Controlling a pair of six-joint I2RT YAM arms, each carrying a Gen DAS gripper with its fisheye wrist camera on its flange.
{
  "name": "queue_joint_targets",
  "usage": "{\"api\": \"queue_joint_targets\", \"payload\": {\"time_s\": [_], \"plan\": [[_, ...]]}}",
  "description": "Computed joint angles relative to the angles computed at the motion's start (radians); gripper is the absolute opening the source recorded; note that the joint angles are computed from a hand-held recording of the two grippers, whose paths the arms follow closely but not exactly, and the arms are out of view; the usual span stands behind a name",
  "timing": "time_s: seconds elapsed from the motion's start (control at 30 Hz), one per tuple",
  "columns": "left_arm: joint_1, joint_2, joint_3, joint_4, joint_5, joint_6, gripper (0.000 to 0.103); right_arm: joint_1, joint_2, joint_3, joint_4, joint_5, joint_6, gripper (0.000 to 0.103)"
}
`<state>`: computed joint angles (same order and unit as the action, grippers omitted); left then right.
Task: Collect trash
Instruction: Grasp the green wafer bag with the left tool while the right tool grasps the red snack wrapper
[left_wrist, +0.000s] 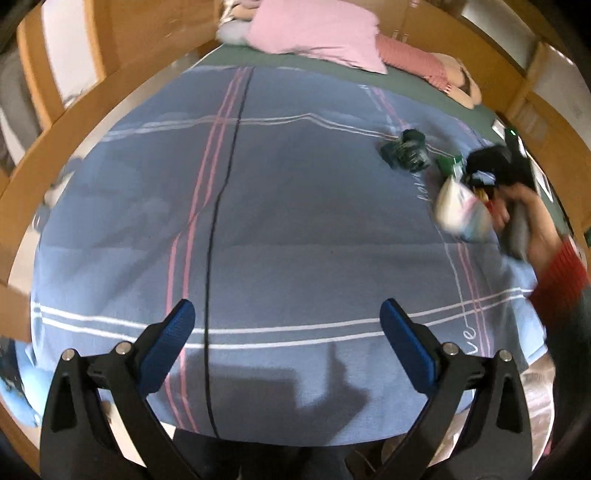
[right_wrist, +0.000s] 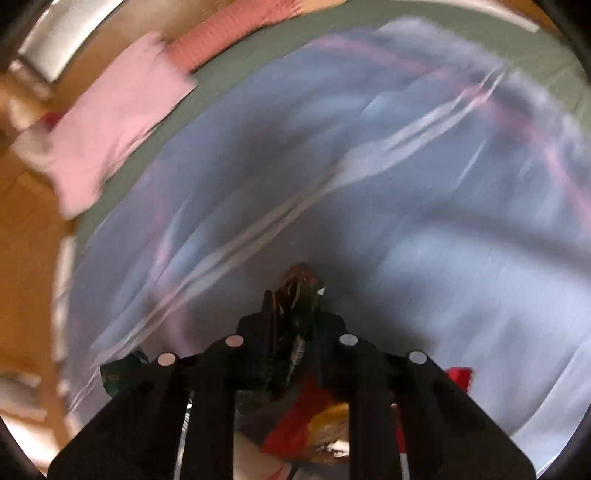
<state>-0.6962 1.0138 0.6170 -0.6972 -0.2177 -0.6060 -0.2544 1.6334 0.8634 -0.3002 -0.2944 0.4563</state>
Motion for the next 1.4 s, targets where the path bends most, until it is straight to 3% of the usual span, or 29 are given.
{"api": "queue_joint_targets", "payload": {"time_s": [0.13,0.23,0.33,0.4,0.47,0.57,0.63,0.73,0.77,0.93,1.1,1.27,1.4], "plan": [[0.104,0.018,-0.028,0.01,0.081,-0.013,0.1,0.234,-0.117,-0.162,0.04,-0.104,0.044,0.018],[0.183,0.025,-0.046,0.03,0.145,-0.005,0.1,0.385,-0.142,-0.193,0.088,-0.148,0.093,0.018],[0.235,0.004,-0.053,0.029,0.133,-0.004,0.1,0.491,-0.125,-0.15,0.081,-0.141,0.063,0.018],[0.294,-0.023,-0.057,0.026,0.133,-0.003,0.1,0.576,-0.112,-0.083,0.024,-0.082,0.014,0.027],[0.352,-0.05,-0.059,0.022,0.146,-0.007,0.1,0.618,-0.123,-0.049,-0.013,-0.044,-0.003,0.062],[0.438,-0.071,-0.06,0.019,0.175,-0.002,0.1,0.663,-0.225,-0.053,-0.069,0.011,-0.025,0.064],[0.465,-0.077,-0.064,0.022,0.198,-0.002,0.1,0.672,-0.317,-0.052,-0.174,0.137,-0.068,0.066],[0.454,-0.061,-0.058,0.029,0.215,0.002,0.1,0.681,-0.455,-0.103,-0.289,0.27,0.004,0.072],[0.438,-0.055,-0.055,0.03,0.213,0.0,0.1,0.643,-0.504,-0.139,-0.344,0.277,0.05,0.072],[0.35,-0.022,-0.051,0.041,0.179,-0.026,0.1,0.517,-0.526,-0.213,-0.36,0.224,0.057,0.072],[0.329,0.046,-0.041,0.082,0.187,-0.018,0.1,0.53,-0.364,-0.202,-0.293,0.197,0.042,0.072],[0.316,0.193,0.026,0.235,0.219,0.051,0.1,0.568,-0.347,-0.215,-0.231,0.21,0.06,0.038],[0.273,0.311,0.06,0.371,0.291,0.113,0.1,0.542,-0.484,-0.249,-0.222,0.315,0.048,0.036]]}}
